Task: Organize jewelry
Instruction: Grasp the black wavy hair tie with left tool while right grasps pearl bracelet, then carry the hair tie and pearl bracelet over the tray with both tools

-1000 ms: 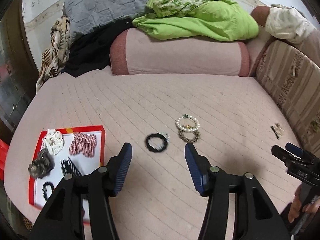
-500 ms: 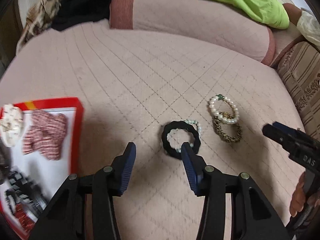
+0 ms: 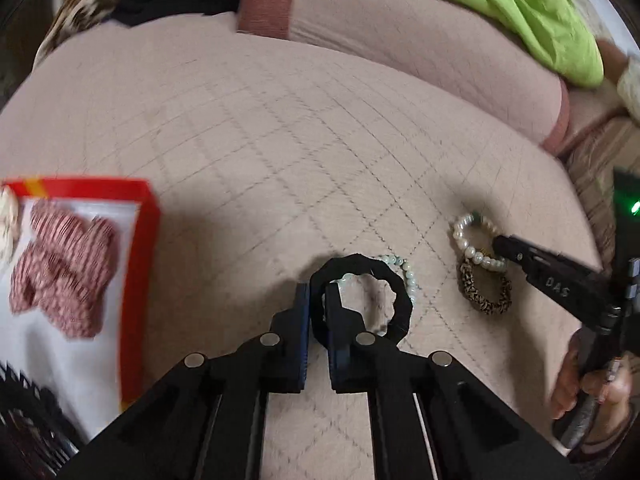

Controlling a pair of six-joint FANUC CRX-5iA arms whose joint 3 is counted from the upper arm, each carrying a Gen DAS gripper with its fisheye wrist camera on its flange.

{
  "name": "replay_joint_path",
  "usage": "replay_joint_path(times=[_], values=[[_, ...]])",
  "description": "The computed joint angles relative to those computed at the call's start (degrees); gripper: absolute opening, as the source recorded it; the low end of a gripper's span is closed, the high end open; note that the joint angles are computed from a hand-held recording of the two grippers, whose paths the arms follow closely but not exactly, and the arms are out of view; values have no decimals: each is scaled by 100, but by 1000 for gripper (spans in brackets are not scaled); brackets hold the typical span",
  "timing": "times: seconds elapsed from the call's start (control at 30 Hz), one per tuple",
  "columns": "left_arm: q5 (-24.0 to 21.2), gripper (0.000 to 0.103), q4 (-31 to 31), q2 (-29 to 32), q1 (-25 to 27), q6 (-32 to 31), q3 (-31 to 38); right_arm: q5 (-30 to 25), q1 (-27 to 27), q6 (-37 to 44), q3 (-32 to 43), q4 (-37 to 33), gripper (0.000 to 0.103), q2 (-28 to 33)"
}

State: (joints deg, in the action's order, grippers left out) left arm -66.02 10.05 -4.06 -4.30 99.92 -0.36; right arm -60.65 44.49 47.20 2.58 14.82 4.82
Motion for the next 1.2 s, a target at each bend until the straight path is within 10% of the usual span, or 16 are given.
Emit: replay_joint_path(times=[0.3, 0.73, 1.2], values=[[-73, 7, 755, -836, 254, -453, -661, -261, -118, -623, -975, -177, 11, -1115], [-430, 8, -326, -1146, -893, 95, -854, -872, 1164, -1724, -2440, -33, 12, -3104], [-346, 32, -711, -1032, -1274, 582, -698, -939, 1741, -2515, -2746, 797, 23, -3031]])
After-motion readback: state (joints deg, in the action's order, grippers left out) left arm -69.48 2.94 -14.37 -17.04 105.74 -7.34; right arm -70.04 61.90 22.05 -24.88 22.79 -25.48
